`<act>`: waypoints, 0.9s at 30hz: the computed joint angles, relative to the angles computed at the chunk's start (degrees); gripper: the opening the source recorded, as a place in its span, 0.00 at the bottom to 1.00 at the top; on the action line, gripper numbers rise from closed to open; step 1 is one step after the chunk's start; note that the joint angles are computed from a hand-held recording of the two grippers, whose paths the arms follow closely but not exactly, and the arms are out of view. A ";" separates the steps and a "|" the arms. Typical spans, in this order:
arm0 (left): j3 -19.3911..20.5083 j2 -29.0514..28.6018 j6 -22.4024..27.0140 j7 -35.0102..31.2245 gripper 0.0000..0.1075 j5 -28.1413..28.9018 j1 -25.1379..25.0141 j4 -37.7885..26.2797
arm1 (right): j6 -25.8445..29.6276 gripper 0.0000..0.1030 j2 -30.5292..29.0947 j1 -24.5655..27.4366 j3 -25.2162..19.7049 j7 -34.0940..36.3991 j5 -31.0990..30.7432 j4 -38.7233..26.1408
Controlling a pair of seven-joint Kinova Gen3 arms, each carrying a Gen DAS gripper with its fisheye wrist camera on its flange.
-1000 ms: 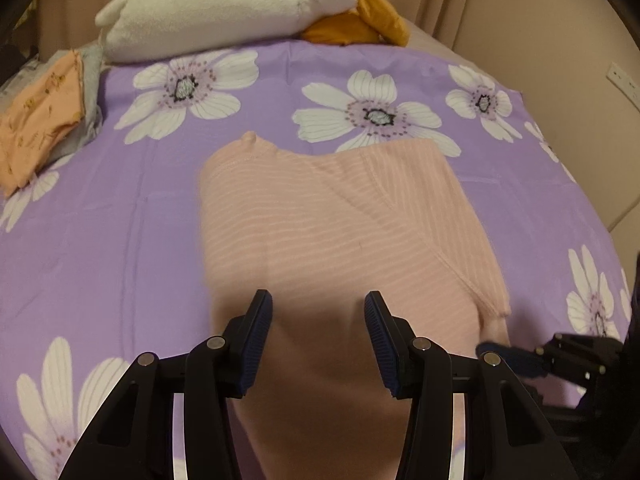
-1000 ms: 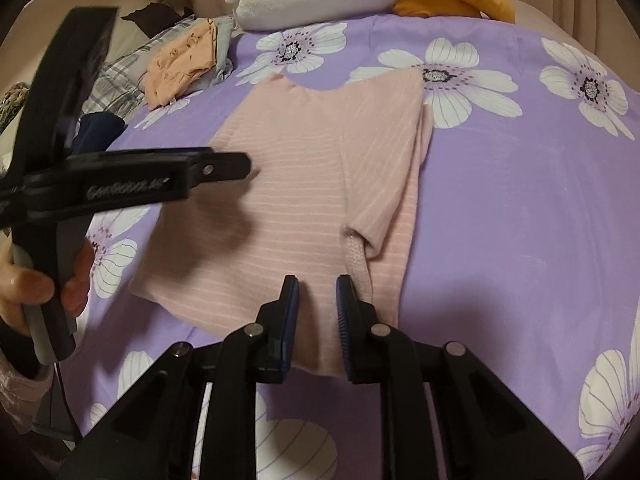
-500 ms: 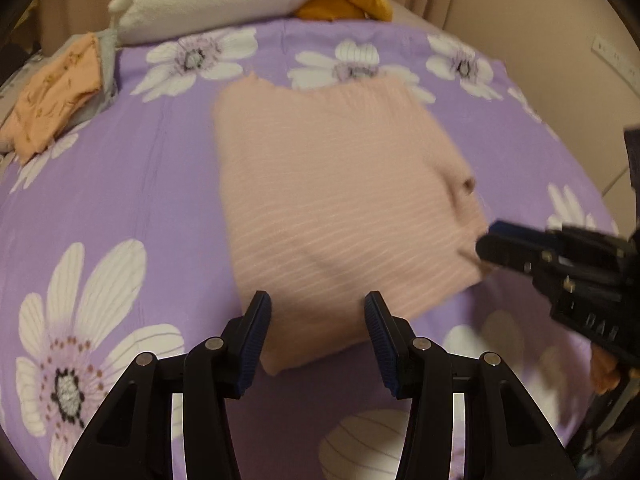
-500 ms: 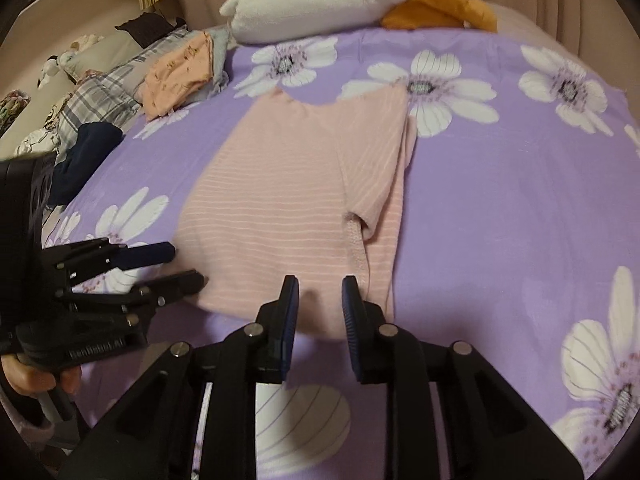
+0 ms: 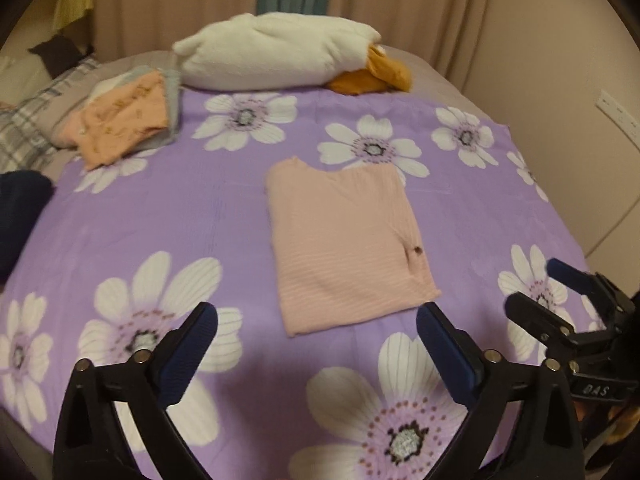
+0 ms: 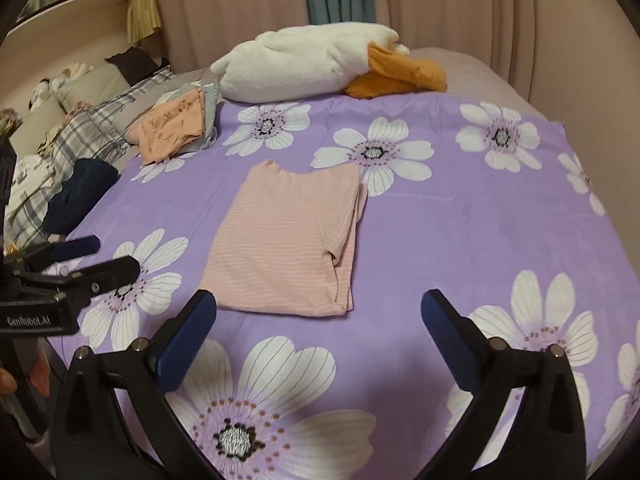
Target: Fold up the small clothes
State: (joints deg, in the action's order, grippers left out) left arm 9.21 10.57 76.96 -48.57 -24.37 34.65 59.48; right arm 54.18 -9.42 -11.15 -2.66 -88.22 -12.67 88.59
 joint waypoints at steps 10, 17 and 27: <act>0.18 0.10 5.55 3.85 0.93 -2.98 2.21 1.24 | 0.98 1.00 -2.17 -0.16 -2.68 -4.37 5.02 0.35; 0.85 -0.68 7.20 5.58 0.93 -5.12 3.30 1.80 | 1.32 1.00 -2.75 -0.79 -2.39 -5.41 5.41 0.23; 1.33 -0.79 7.17 5.18 0.93 -5.19 3.17 1.57 | 1.44 1.00 -2.94 -1.31 -2.57 -5.80 6.27 0.09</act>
